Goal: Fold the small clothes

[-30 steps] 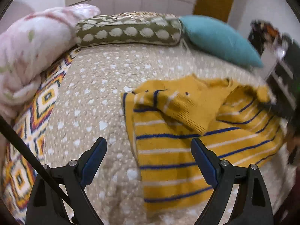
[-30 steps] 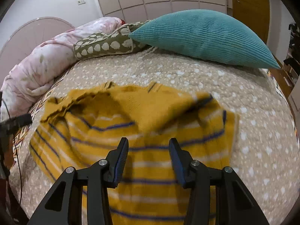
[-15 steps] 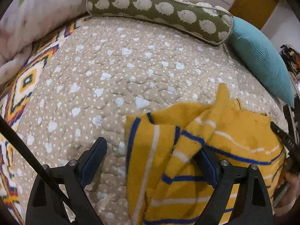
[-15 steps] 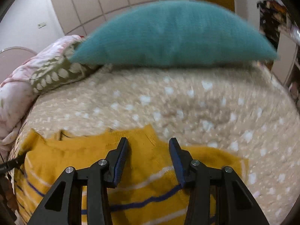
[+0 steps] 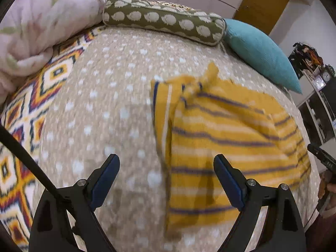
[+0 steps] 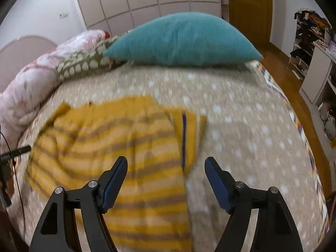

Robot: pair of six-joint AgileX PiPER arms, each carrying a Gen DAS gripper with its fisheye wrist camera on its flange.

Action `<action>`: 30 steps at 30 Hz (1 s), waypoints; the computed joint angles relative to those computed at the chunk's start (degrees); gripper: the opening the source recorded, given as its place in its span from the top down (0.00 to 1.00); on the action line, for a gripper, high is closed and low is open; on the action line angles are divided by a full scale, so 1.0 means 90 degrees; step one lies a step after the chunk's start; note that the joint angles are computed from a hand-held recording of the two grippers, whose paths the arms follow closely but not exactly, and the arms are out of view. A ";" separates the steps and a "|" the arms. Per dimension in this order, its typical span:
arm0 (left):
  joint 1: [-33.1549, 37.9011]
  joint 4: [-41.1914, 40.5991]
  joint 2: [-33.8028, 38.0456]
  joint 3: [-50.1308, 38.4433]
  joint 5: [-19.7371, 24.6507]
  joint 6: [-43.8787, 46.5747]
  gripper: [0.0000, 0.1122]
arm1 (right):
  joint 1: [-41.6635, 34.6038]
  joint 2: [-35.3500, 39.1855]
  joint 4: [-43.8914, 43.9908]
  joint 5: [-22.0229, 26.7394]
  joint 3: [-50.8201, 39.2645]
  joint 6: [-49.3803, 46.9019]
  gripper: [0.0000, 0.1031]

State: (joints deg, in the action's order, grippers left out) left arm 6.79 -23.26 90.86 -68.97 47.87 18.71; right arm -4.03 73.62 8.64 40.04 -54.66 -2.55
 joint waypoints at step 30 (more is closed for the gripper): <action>-0.0939 0.2233 0.1230 -0.1591 -0.0215 -0.2435 0.22 | 0.0281 -0.1335 0.0560 -0.0120 0.1177 -0.0053 0.49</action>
State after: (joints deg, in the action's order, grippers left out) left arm -1.66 -3.16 101.93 -83.29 45.93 -3.21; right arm -1.50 61.61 13.68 38.96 -44.07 -3.03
